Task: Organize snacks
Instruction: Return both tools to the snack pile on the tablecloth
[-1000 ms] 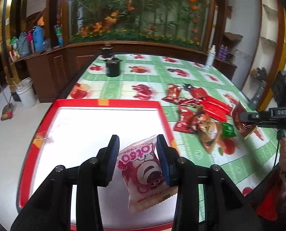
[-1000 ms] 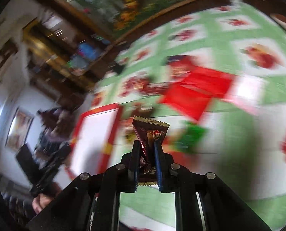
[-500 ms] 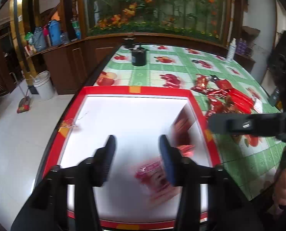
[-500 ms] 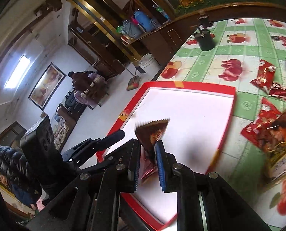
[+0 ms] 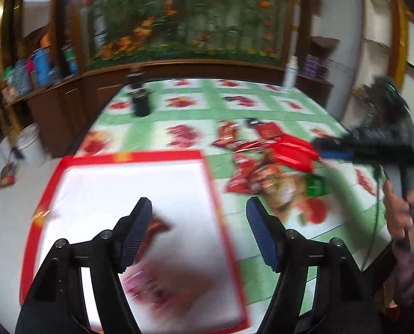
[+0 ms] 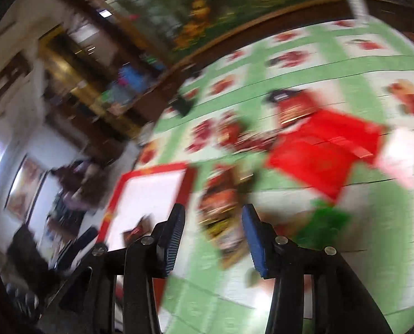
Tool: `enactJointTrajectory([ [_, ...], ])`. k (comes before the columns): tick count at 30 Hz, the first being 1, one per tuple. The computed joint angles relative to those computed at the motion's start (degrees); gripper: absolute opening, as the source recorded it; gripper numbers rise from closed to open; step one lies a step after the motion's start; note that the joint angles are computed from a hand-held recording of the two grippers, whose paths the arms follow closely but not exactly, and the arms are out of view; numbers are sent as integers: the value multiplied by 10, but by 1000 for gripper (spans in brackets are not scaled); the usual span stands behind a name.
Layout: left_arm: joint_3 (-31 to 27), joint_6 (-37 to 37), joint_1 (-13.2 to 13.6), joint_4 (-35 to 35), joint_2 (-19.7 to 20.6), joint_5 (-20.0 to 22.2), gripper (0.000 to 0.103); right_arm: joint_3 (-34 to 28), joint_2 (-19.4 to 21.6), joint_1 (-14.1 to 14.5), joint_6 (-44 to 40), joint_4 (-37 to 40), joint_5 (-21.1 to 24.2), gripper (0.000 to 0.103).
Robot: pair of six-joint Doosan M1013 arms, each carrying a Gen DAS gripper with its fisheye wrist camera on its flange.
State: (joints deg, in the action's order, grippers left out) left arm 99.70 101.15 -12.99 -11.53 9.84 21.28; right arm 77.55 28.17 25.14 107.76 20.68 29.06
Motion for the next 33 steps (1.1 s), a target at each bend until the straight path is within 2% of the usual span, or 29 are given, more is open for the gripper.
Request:
enactJointTrajectory([
  [2, -21, 39, -10, -21, 8, 9, 70, -21, 0, -6, 107, -116, 30, 46],
  [4, -34, -4, -22, 27, 11, 10, 70, -26, -8, -9, 192, -219, 41, 49],
  [5, -36, -1, -25, 20, 10, 12, 71, -21, -16, -10, 220, -258, 50, 50],
  [7, -25, 53, -26, -36, 3, 4, 84, 13, -40, -12, 220, -263, 31, 53],
  [8, -16, 62, -28, -41, 0, -4, 87, 37, -54, -14, 214, -261, 8, 62],
  [10, -12, 62, -32, -32, 3, 10, 87, 81, -76, -13, 255, -317, -12, 72],
  [11, -13, 64, -33, -32, 8, 25, 87, 99, -85, -13, 274, -338, -14, 72],
  [12, -14, 62, -35, -31, 13, 39, 87, 111, -89, -16, 270, -330, -18, 72],
  [14, -18, 58, -38, -25, 22, 59, 87, 125, -90, -30, 224, -256, -16, 72],
  [16, -15, 50, -43, -10, 22, 62, 87, 130, -90, -37, 214, -225, -17, 72],
  [18, -10, 47, -45, -4, 18, 56, 87, 128, -84, -42, 165, -180, -25, 72],
  [20, -6, 51, -45, -9, 15, 54, 87, 116, -73, -47, 128, -150, -9, 71],
  [24, -7, 47, -43, -6, 17, 62, 87, 78, -41, -65, 184, -138, 26, 70],
  [27, -9, 37, -40, -5, 19, 65, 87, 42, -17, -71, 265, -178, 60, 69],
  [29, -8, 39, -37, -12, 18, 66, 87, 13, 2, -71, 283, -195, 91, 66],
  [30, -7, 42, -36, -16, 17, 65, 87, -7, 16, -69, 288, -204, 122, 63],
  [31, -7, 45, -35, -18, 17, 64, 87, -23, 26, -68, 295, -212, 148, 52],
  [33, -7, 54, -34, -27, 17, 65, 87, -48, 42, -56, 337, -278, 184, 46],
])
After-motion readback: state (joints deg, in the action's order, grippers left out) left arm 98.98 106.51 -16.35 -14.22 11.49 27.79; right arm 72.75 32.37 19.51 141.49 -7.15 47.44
